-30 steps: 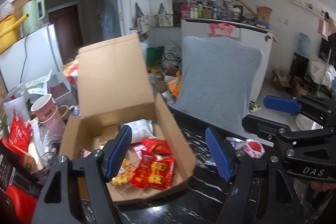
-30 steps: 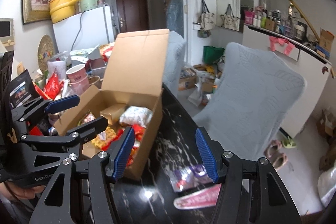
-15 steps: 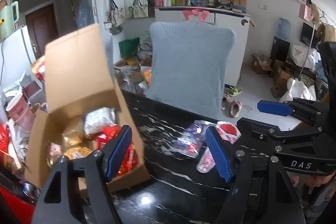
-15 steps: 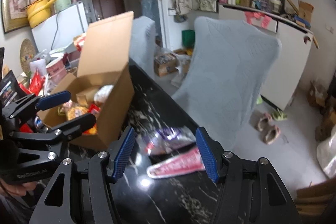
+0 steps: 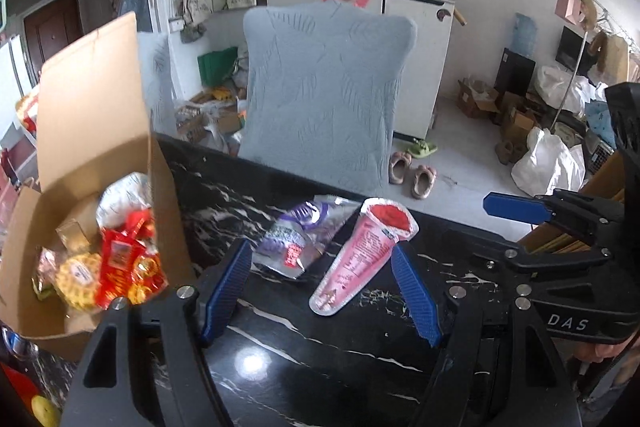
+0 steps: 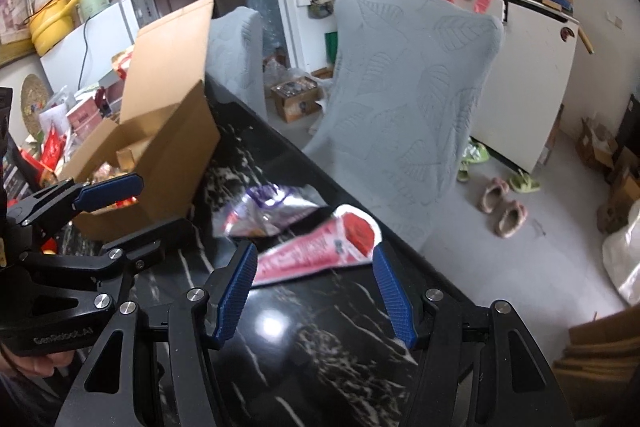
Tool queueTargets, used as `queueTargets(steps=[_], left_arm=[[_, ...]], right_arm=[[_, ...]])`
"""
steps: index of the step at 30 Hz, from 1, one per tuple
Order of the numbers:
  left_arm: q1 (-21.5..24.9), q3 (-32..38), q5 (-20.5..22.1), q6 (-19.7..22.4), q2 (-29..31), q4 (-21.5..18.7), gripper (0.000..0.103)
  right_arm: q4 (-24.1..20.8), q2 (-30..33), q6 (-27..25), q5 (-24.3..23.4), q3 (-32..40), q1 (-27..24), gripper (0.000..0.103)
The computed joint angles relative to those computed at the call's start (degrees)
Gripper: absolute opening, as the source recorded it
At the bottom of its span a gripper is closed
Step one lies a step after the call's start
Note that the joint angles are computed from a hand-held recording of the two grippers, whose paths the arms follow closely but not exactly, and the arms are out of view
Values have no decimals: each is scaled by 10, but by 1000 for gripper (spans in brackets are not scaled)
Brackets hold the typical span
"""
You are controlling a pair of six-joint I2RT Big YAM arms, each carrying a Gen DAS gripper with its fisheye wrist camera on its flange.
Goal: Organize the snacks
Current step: 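Move both grippers back from the box toward the silver and pink packets, then close the left gripper on the silver purple-printed GOZHI bag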
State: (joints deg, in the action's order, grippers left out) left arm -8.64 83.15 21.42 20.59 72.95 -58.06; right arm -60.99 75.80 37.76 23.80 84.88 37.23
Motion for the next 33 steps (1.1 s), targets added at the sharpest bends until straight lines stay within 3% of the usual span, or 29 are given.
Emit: queueTargets(steps=[7,21,27,30,33], left_arm=[[-19,-4,-19,-12,20,10,72],[-43,54,-61,-59,110,10,72],[-52,86,-72,-30,147,-15,72],[-65,85,-101,-3,153,-15,72],[-74,88,-122,5,161,-16,72]], right_arm=[[21,-15,-18,-26,-37,-24,60],[64,11,-101,-150,-54,-101,61],[73,25,-116,-191,-53,-122,61],[81,26,-113,-224,-56,-135,61],[80,28,-116,-224,-55,-135,61]])
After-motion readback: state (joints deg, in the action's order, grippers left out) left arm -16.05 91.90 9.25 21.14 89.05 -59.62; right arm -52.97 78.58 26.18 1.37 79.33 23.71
